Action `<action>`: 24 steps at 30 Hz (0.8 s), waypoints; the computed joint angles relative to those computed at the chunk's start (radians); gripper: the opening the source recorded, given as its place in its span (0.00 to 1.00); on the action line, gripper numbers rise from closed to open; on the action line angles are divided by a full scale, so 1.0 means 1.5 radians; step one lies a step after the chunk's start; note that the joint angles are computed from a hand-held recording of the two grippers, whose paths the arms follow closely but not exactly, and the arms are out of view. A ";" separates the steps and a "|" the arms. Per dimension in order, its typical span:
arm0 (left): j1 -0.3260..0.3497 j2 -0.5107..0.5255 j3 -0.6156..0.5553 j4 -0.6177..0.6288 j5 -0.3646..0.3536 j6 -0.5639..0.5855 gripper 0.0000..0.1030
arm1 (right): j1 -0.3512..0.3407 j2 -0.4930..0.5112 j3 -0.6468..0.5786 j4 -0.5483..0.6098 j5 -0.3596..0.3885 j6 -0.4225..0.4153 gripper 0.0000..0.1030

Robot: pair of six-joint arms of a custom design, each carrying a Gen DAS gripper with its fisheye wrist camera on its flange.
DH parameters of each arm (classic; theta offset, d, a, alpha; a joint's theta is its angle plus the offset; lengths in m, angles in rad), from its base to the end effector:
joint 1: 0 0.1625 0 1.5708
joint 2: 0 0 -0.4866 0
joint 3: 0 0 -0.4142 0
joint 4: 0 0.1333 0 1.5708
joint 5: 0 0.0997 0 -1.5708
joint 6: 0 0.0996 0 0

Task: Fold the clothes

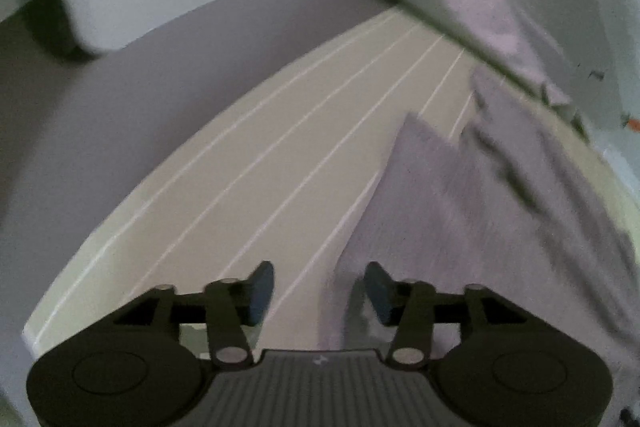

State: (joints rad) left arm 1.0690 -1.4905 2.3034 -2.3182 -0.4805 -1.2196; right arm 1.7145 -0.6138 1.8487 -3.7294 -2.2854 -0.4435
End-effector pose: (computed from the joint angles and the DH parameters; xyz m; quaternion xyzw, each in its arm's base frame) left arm -0.0078 -0.4750 0.2942 -0.2843 0.8061 -0.3747 0.3591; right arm 0.1610 -0.6379 0.0859 0.0935 -0.8479 0.3660 0.3719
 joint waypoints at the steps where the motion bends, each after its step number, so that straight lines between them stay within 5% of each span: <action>1: -0.006 -0.006 0.009 0.014 -0.006 -0.020 0.53 | 0.000 0.000 0.000 -0.002 0.002 -0.002 1.00; 9: -0.018 0.028 0.023 -0.038 -0.012 0.032 0.49 | -0.001 -0.011 0.022 0.006 0.029 -0.016 1.00; 11: -0.023 0.039 0.022 -0.052 -0.026 0.065 0.02 | -0.001 -0.020 0.030 0.020 0.032 -0.018 1.00; 14: -0.030 0.048 0.028 -0.079 -0.032 0.095 0.03 | -0.003 -0.030 0.042 0.025 0.037 -0.007 1.00; 24: -0.066 -0.082 0.021 0.272 0.058 -0.185 0.03 | 0.004 -0.045 0.067 0.040 0.027 0.014 1.00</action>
